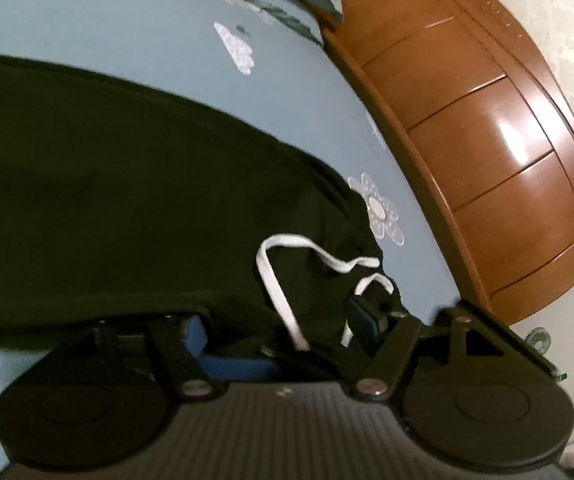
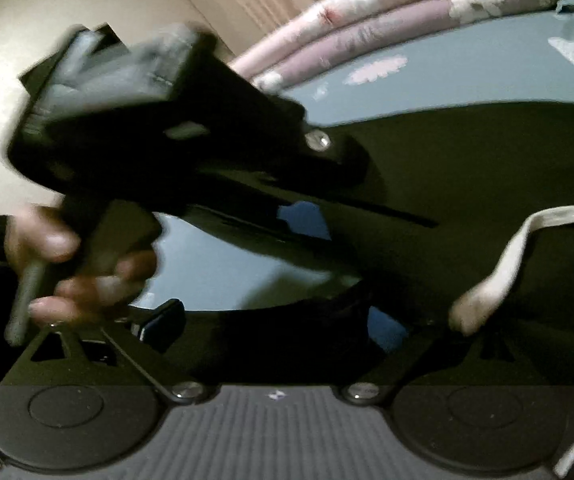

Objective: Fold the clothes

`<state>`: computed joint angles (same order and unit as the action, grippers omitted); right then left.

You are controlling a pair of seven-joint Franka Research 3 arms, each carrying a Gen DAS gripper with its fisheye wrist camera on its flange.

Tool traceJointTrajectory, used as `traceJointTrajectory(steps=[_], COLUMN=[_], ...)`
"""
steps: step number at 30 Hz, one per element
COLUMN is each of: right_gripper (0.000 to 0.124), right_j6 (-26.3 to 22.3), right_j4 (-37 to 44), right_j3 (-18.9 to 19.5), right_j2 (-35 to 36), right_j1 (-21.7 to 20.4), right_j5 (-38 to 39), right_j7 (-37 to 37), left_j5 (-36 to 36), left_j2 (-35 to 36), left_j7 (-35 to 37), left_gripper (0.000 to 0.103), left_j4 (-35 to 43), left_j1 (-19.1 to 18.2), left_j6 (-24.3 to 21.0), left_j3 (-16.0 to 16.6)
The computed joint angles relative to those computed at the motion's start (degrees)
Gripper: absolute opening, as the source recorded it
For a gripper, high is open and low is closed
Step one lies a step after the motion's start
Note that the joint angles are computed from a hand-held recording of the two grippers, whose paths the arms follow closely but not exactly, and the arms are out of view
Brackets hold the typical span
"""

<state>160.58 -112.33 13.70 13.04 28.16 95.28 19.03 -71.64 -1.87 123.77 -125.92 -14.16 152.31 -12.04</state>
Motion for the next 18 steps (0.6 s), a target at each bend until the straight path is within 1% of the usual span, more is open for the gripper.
traceJointTrajectory(steps=[2,3,4,6,7,10,12,13,14,15,16,17,18], right_gripper=[0.102,0.1,0.1,0.1,0.1,0.101,0.101,0.101,0.101,0.101,0.101,0.101,0.101], right_j6=[1.6,2.3,2.7,2.2,1.9,3.0,4.4,4.8,6.3,8.9,10.8,11.5,12.3], right_j4=[1.0,1.4,0.5,-2.4,-4.2,-10.5,-14.1,-15.6,-16.7,-17.4,-18.3,-18.7,-19.2], right_j3=[0.1,0.2,0.3,0.4,0.4,-0.1,-0.5,-0.8,-0.9,-0.7,-0.6,-0.8,-0.9], right_j2=[1.1,1.5,0.6,-2.2,-3.9,-9.6,-13.0,-14.4,-15.2,-15.4,-15.8,-16.1,-16.4], right_j1=[0.6,0.8,0.9,0.9,0.8,1.5,2.1,2.4,2.9,3.5,4.0,4.3,4.8], right_j5=[-0.5,-1.0,-2.8,-6.5,-6.5,-11.0,-11.0,-10.4,-11.1,-13.3,-14.7,-15.8,-15.7], right_j7=[0.0,0.3,2.6,6.3,5.8,9.7,10.5,10.5,12.0,15.0,17.1,18.8,19.8], left_j5=[3.5,4.1,3.7,3.5,3.4,2.3,0.0,-2.4,-5.2,-7.8,-9.8,-10.8,-10.7], left_j2=[-0.1,-0.3,-0.8,-2.3,-3.3,-6.8,-9.4,-9.9,-10.2,-10.2,-9.5,-8.5,-7.4], left_j7=[-2.7,-3.4,-3.2,-2.9,-2.9,-2.7,-0.8,1.1,3.0,5.0,6.9,7.7,7.0], left_gripper=[0.07,0.07,0.07,0.073,0.074,0.074,0.074,0.074,0.074,0.074,0.074,0.074,0.074], left_j4=[-0.4,-0.8,-1.3,-2.8,-3.9,-7.7,-10.3,-11.0,-11.4,-11.5,-11.3,-10.8,-10.4], left_j1=[-0.1,-0.2,-0.1,-0.1,-0.2,-0.9,-2.2,-3.0,-3.8,-4.3,-4.7,-4.8,-4.8], left_j6=[1.2,1.5,1.1,1.0,1.0,1.5,2.6,2.6,2.5,2.6,3.3,4.7,6.1], left_j3=[-0.3,-0.3,0.0,0.4,0.7,1.6,2.2,2.7,3.1,3.2,2.9,2.3,1.7])
